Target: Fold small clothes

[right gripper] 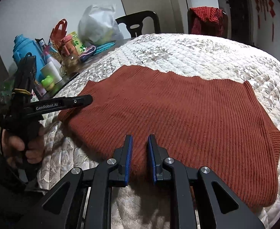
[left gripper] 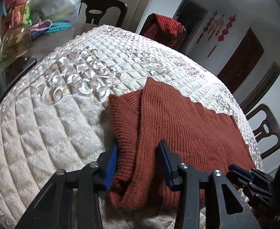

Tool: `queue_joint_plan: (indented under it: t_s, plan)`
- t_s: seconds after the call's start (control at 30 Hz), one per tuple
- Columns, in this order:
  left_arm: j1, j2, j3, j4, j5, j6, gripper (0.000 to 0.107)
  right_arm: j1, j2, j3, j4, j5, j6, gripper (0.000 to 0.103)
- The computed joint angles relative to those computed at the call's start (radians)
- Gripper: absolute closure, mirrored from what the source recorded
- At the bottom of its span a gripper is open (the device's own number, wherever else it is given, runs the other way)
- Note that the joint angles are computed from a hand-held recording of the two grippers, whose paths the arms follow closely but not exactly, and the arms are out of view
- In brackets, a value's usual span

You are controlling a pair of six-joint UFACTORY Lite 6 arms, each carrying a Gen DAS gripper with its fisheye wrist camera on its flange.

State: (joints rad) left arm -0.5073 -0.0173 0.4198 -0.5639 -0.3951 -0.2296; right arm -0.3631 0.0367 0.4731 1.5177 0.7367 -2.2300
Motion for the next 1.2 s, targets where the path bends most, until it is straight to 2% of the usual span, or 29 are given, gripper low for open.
queue_joint_plan:
  t_s: [0.17,0.23,0.4,0.47,0.6,0.67,0.77,0.87,1.03,1.13,1.2]
  plan:
    - [0.024,-0.021,-0.026,0.11,0.003,-0.114,0.077,-0.021,0.046,0.032,-0.022,0.034,0.017,0.086]
    - [0.048,-0.022,-0.022,0.236,0.013,-0.214,0.085,-0.029,0.049,0.034,-0.03,0.043,0.024,0.086]
    - [0.095,-0.094,-0.041,0.5,0.004,-0.443,0.089,-0.085,0.031,0.033,-0.061,0.071,0.039,0.086]
    - [0.089,-0.139,-0.035,0.525,0.016,-0.459,0.089,-0.119,0.027,0.035,-0.072,0.084,0.042,0.086]
    - [0.02,-0.192,0.037,0.464,0.066,-0.383,0.089,-0.204,0.033,0.061,-0.101,0.12,0.061,0.086]
    - [-0.038,-0.161,0.114,0.375,0.087,-0.281,0.089,-0.244,0.035,0.071,-0.117,0.139,0.07,0.086]
    - [-0.105,-0.053,0.238,0.392,0.096,-0.27,0.089,-0.302,0.04,0.082,-0.135,0.163,0.079,0.086]
    - [-0.141,0.128,0.385,0.527,0.1,-0.384,0.089,-0.363,0.051,0.084,-0.16,0.177,0.075,0.086]
    - [-0.157,0.402,0.58,0.917,0.115,-0.75,0.089,-0.432,0.097,0.111,-0.207,0.186,0.089,0.086]
    - [-0.171,0.361,0.543,0.909,0.093,-0.736,0.087,-0.442,0.113,0.128,-0.234,0.201,0.113,0.086]
    - [-0.165,0.298,0.491,0.93,0.061,-0.746,0.081,-0.452,0.139,0.156,-0.259,0.231,0.137,0.086]
